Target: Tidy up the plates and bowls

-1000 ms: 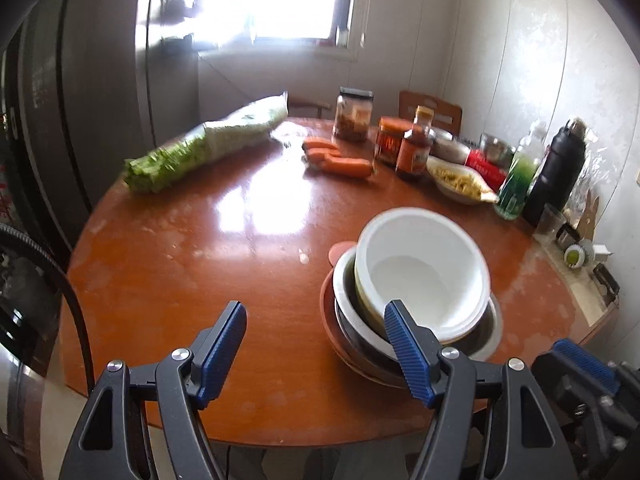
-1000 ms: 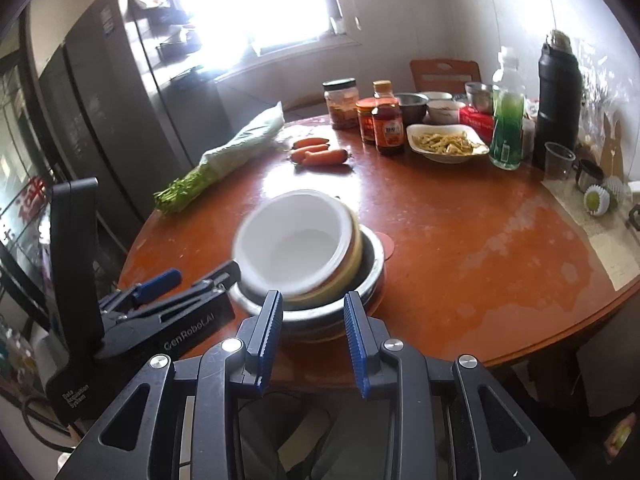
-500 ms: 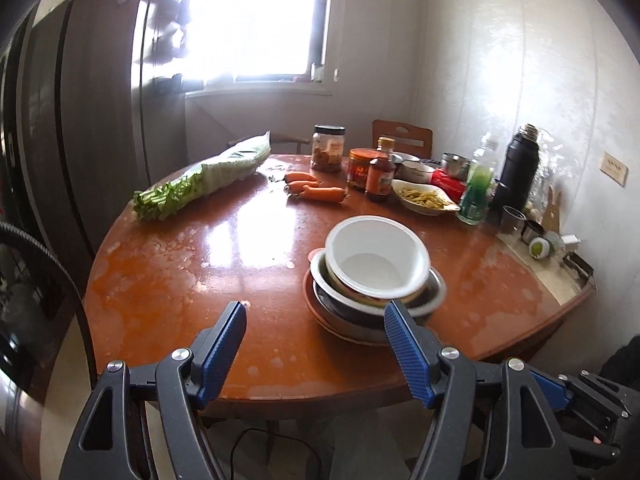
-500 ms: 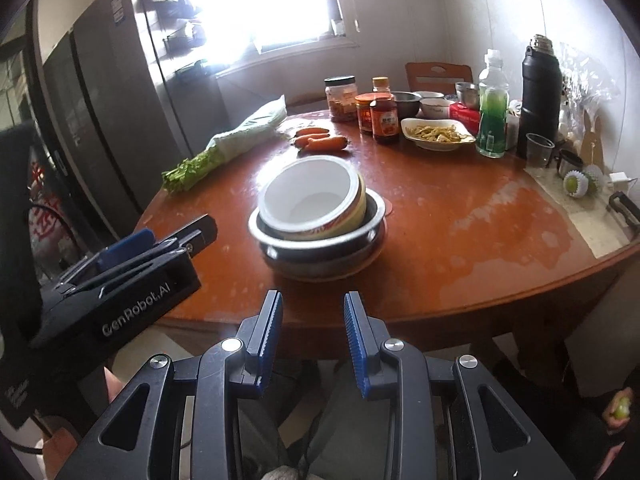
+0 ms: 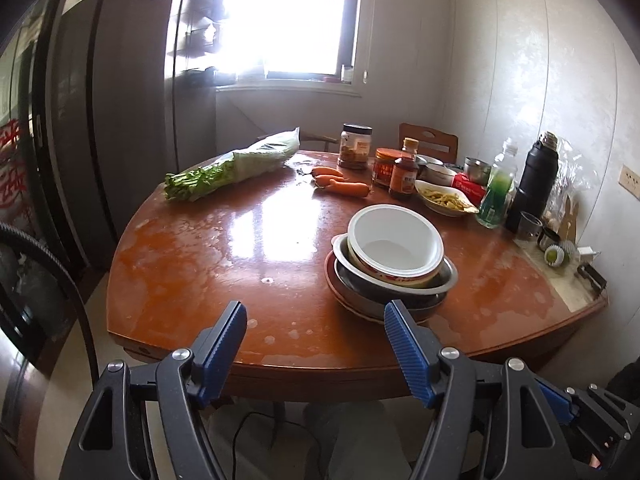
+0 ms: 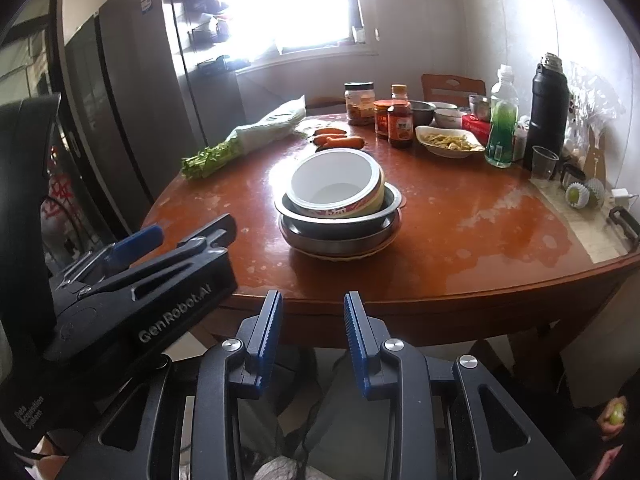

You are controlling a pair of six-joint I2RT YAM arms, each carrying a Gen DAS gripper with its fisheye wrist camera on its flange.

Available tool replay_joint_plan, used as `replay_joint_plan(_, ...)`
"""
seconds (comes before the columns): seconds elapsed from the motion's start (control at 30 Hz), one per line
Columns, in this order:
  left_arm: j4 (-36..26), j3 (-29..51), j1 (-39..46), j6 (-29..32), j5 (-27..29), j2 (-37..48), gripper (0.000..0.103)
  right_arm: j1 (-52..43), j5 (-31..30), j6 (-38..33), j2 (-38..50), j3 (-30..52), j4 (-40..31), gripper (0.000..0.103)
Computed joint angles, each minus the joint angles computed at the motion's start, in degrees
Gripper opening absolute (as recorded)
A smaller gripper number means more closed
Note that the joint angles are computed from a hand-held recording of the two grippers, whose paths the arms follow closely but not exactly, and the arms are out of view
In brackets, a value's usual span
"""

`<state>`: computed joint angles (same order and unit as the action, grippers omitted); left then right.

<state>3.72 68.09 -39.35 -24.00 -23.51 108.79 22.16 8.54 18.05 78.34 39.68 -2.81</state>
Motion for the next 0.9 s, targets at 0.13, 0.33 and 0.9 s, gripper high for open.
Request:
replay_joint_plan(0.13, -0.74, 0.56, -0.37, 0.31, -1.72, 0.29, 0.071, -0.38, 0.38, 0.11, 0.0, -0.03, -0.14, 0.033)
replay_joint_plan(0.33, -1.2, 1.41, -0.21, 0.53, -0.49, 1.35, 0.071, -0.48, 0.47, 0.04, 0.02, -0.23, -0.05, 0.033)
replay_joint_plan(0.9, -0.91, 1.02, -0.55, 1.88, -0.59, 1.0, 0.071, -1.11, 0.92, 0.07, 1.36, -0.53, 1.47, 0.033)
